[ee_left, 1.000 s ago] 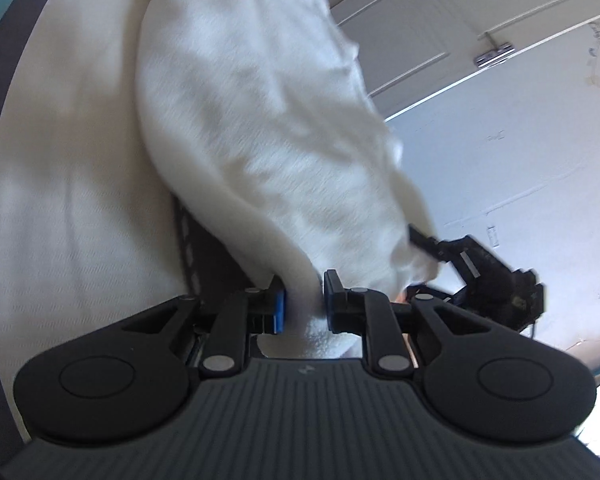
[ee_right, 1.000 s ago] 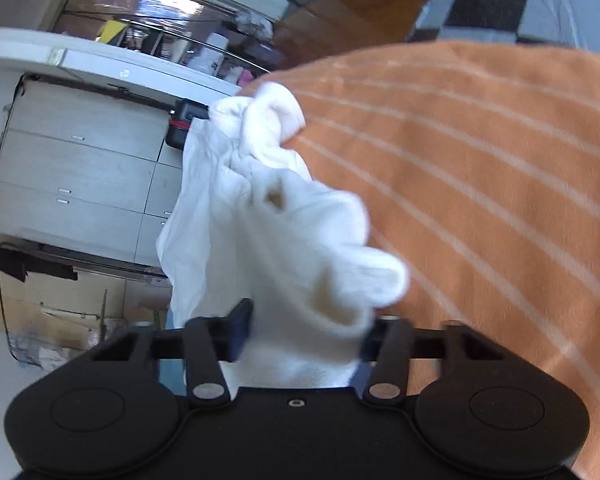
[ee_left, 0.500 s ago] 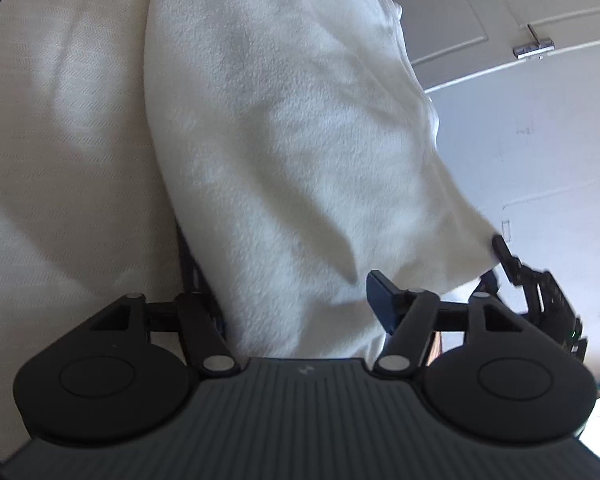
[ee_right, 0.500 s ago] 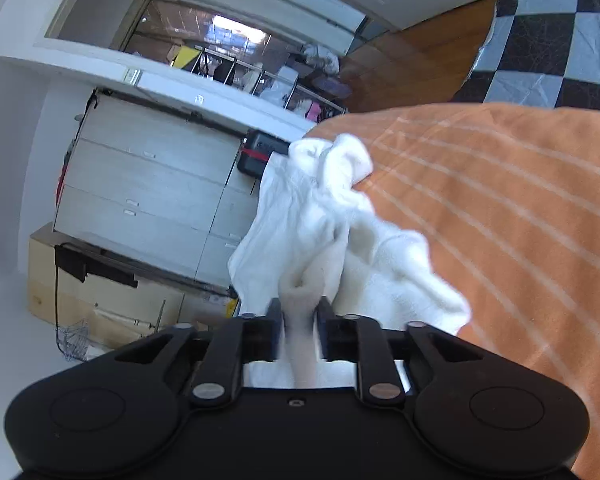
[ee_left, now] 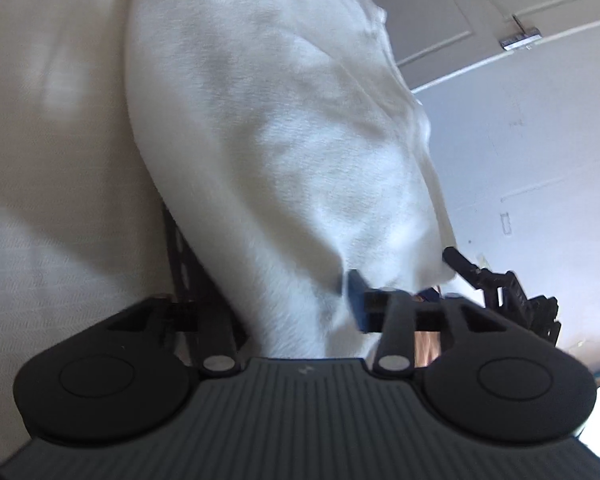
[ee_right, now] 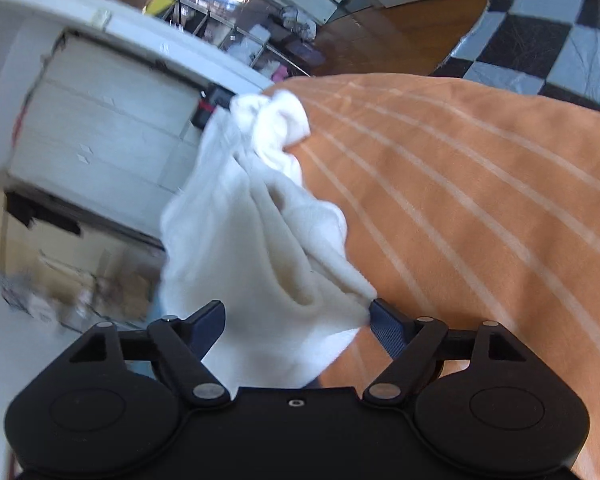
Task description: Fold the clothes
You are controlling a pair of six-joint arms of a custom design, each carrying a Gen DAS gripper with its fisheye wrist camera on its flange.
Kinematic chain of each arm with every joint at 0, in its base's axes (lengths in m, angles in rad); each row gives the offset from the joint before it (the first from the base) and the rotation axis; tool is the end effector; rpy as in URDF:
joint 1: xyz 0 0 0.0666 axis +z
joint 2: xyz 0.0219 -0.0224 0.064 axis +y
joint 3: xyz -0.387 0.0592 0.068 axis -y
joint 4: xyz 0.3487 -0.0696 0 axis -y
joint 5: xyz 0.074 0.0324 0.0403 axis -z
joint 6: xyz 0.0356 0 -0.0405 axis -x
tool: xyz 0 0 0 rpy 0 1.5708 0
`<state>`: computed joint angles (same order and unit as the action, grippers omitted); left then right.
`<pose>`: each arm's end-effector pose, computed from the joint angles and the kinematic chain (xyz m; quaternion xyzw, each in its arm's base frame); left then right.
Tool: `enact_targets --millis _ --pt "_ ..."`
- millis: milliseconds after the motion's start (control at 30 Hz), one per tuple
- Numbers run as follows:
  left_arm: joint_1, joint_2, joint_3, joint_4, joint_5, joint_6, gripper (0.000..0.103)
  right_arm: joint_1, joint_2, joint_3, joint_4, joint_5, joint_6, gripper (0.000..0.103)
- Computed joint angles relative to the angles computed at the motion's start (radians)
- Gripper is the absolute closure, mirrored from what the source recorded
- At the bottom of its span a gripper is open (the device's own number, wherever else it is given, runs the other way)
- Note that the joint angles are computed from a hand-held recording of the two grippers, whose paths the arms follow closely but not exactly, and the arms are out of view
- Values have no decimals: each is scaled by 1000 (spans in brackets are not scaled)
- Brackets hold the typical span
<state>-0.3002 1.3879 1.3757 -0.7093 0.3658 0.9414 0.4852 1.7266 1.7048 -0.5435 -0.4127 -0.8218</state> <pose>0.4235 -0.1449 0.4483 -0.2112 0.8739 -0.3705 0.2331 0.5134 0.2864 0.4375 0.0463 0.8621 0.4293 0.2653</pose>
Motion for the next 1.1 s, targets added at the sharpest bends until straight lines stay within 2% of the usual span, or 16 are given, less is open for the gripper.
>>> enact_targets --millis 33,67,100,133,167,233,300,467,600,700,800,833,900,967,1100 --pt "1 4 -4 9 -6 -3 35 8 7 -2 32 -1 33 20" --pt "0 8 -2 10 -16 -15 36 12 22 15 30 -28 51 33" --pt "-5 13 13 -13 -37 -26 45 14 44 51 -5 -58 53 78" --pt "-14 14 28 -35 -64 -53 71 19 56 81 -36 -65 71 77" --pt "-26 11 45 -55 -97 -99 82 29 52 98 -60 -36 111 78" --pt "-53 -10 64 -69 -170 -148 89 43 39 123 -85 5 168 78" --pt "-78 -33 87 -85 -236 -187 90 37 2 99 -30 -33 135 78" --pt "-108 -53 195 -200 -310 -289 90 37 -63 66 62 -63 59 78" --pt "-122 -85 203 -210 -326 -293 90 57 -89 64 61 -22 56 78" --pt "-137 -139 199 -230 -326 -301 90 66 -149 -5 131 -27 -3 78" --pt "-163 -201 212 -280 -281 -304 91 82 -237 -91 189 -16 -79 78" --pt "-169 -213 236 -319 -250 -296 91 91 -274 -113 181 -2 -103 78" --pt "-178 -223 314 -410 -189 -284 91 123 -347 -122 109 60 -110 78" --pt "-212 -237 376 -439 -216 -338 90 163 -402 -109 47 139 -46 78" --pt "-228 -227 406 -474 -241 -339 90 166 -381 -41 -24 175 -78 78"
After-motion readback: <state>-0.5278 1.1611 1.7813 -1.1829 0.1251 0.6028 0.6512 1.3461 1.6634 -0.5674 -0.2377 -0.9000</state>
